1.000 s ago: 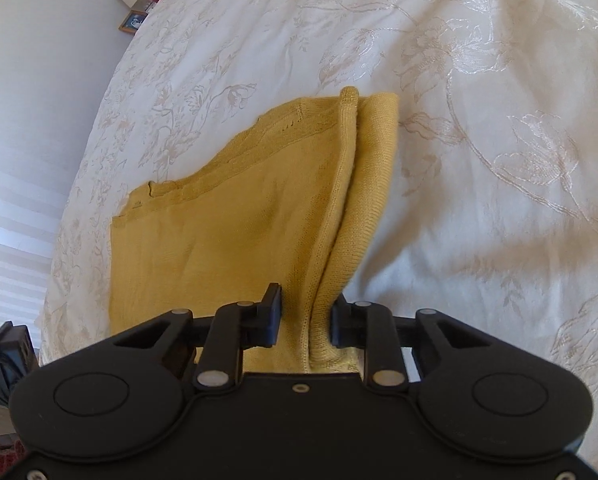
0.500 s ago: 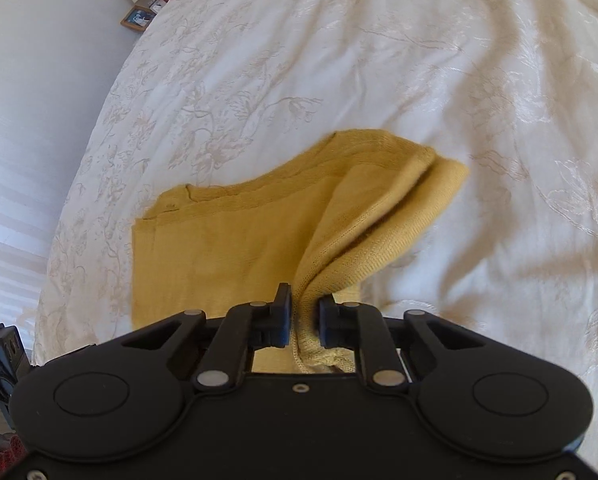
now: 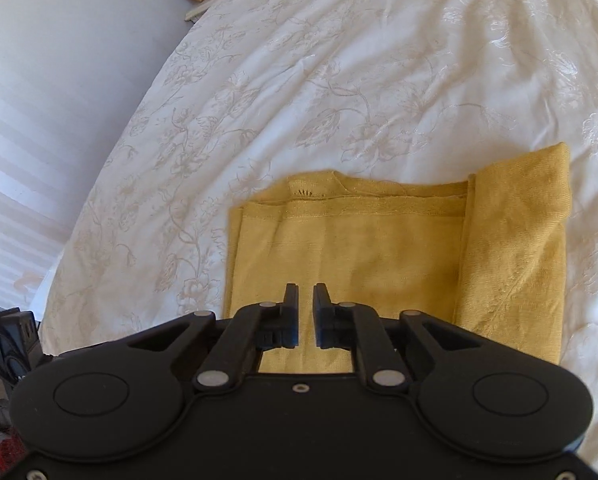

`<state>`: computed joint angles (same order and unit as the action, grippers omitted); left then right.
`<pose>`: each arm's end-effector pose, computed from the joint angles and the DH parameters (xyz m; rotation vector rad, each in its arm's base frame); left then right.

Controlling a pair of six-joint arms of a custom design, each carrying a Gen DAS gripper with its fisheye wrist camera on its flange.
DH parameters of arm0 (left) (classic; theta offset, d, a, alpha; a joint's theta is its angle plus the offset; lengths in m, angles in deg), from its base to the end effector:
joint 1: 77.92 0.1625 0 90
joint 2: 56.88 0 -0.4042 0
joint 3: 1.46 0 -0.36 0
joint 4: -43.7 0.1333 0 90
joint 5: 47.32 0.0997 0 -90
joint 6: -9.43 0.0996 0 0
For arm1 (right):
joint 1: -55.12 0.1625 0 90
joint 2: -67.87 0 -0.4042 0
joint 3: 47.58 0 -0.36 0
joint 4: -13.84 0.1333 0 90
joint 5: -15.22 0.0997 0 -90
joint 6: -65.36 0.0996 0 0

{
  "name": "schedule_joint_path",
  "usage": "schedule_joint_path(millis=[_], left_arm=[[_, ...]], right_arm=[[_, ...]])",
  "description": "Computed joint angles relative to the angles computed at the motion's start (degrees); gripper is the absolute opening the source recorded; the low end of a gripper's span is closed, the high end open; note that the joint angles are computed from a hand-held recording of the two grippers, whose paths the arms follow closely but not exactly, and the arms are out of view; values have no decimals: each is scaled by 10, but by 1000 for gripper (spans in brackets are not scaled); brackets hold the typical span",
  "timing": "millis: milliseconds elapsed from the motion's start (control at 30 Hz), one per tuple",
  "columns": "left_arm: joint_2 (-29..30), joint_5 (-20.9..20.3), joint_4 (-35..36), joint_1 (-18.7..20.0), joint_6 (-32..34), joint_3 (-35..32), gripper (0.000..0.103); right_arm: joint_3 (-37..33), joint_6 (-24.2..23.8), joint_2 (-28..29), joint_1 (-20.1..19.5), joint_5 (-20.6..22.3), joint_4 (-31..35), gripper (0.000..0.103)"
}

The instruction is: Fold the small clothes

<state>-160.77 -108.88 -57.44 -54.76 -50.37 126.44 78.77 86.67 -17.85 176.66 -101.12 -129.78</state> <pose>-0.2135 -0.2879 0.3008 0.2413 2.6733 -0.4716 0.2960 -0.3118 0.2666 0.1737 -2.7692 0.5716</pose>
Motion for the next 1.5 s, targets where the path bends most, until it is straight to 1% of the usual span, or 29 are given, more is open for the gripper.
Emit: schedule_joint_path(millis=[67, 100, 133, 200, 233, 300, 367, 400, 500, 533, 567, 600, 633, 667, 700, 733, 767, 867, 900, 967, 1000, 1033, 1100, 1133, 1167, 1233, 1300, 1400, 1500], left_arm=[[5, -2, -22, 3, 11, 2, 88], [8, -5, -37, 7, 20, 3, 88], [15, -13, -62, 12, 35, 6, 88], [37, -32, -110, 23, 63, 7, 88], [53, -39, -128, 28, 75, 5, 89], [85, -47, -166, 32, 102, 1, 89], [119, -40, -202, 29, 126, -4, 89], [134, -35, -213, 26, 135, -8, 89], [184, -8, -250, 11, 168, -23, 87], [203, 14, -245, 1, 177, -34, 86], [221, 44, -220, -12, 176, -49, 86], [246, 84, -176, -27, 168, -71, 87], [266, 109, -141, -36, 162, -89, 87], [288, 129, -105, -41, 158, -110, 87], [307, 132, -93, -39, 167, -127, 87], [315, 118, -105, -34, 183, -135, 87], [320, 98, -131, -24, 201, -137, 87], [334, 49, -172, 1, 205, -145, 87], [342, 41, -181, 8, 199, -146, 86], [353, 35, -206, 17, 198, -145, 86], [359, 25, -227, 24, 204, -144, 86], [363, 9, -244, 32, 209, -144, 87], [375, -38, -259, 54, 216, -154, 87], [382, -59, -257, 63, 216, -160, 86], [392, -64, -250, 66, 210, -166, 86], [402, -57, -239, 62, 204, -169, 86], [415, -64, -245, 58, 207, -169, 86], [433, -87, -264, 56, 206, -166, 86], [457, -98, -280, 57, 203, -170, 86]], right_arm=[[8, 7, -7, 18, -40, 16, 21], [13, 8, -8, 32, -74, 28, 38], [17, 11, -7, 48, -110, 43, 61], [30, 21, -11, 75, -175, 78, 75], [34, 28, -12, 86, -199, 103, 74], [42, 50, -6, 110, -250, 159, 75], [51, 81, 2, 130, -296, 200, 84], [55, 103, 7, 141, -323, 219, 88], [59, 185, 32, 159, -389, 287, 89], [61, 182, 34, 158, -388, 282, 89], [64, 162, 33, 151, -370, 259, 89], [63, 153, 32, 142, -352, 249, 88], [63, 145, 31, 134, -336, 238, 88], [67, 133, 29, 125, -320, 221, 86], [71, 126, 30, 119, -314, 207, 83], [76, 122, 33, 115, -313, 192, 78], [81, 118, 37, 110, -316, 177, 76], [87, 119, 51, 98, -335, 180, 76], [87, 119, 54, 95, -338, 190, 75], [91, 117, 49, 86, -332, 202, 68], [98, 109, 38, 82, -325, 190, 57], [105, 103, 25, 80, -318, 178, 41], [114, 95, -4, 75, -311, 164, 27], [119, 86, -20, 71, -304, 151, 26], [126, 77, -41, 65, -294, 133, 26], [130, 75, -68, 57, -285, 129, 26], [135, 68, -95, 48, -272, 123, 26], [142, 64, -122, 37, -257, 121, 26], [152, 50, -136, 27, -245, 106, 26]])
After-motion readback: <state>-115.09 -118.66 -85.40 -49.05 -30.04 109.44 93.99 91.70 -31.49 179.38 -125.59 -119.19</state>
